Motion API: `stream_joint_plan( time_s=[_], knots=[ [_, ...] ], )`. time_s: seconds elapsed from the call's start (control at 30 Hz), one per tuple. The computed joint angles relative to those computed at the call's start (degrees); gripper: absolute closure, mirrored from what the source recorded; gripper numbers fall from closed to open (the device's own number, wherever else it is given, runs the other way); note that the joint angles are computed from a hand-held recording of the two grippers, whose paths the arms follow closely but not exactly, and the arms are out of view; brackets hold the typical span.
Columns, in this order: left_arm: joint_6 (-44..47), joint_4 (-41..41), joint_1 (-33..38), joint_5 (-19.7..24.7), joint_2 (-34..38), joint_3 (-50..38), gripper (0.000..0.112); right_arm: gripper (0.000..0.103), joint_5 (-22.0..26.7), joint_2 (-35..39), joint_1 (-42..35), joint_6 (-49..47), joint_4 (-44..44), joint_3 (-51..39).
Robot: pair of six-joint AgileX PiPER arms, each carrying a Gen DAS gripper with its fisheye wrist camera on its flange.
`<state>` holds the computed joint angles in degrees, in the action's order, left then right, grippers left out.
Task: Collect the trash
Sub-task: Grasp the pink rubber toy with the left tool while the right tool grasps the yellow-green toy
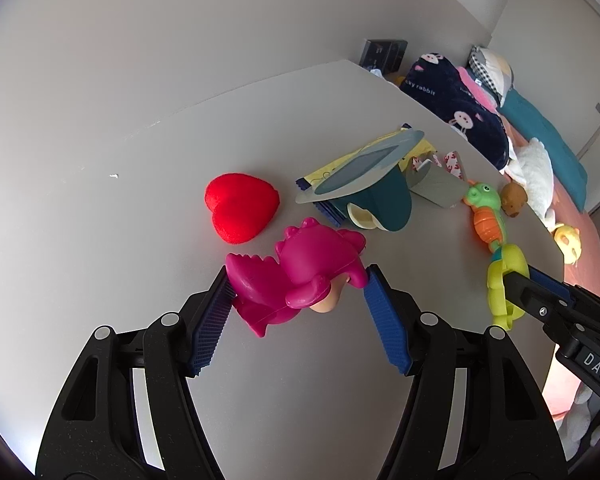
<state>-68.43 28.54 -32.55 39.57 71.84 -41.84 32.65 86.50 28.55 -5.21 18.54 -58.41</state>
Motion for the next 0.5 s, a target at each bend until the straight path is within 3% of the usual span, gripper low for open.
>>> stream_joint_plan(
  time_s=[0.5],
  knots=[
    [-9.01,5.17,-16.35,10.47,-2.42,-4.37,0.048,0.071,2.94,-15.67,-2.42,4.12,-3.77,8.21]
  ],
)
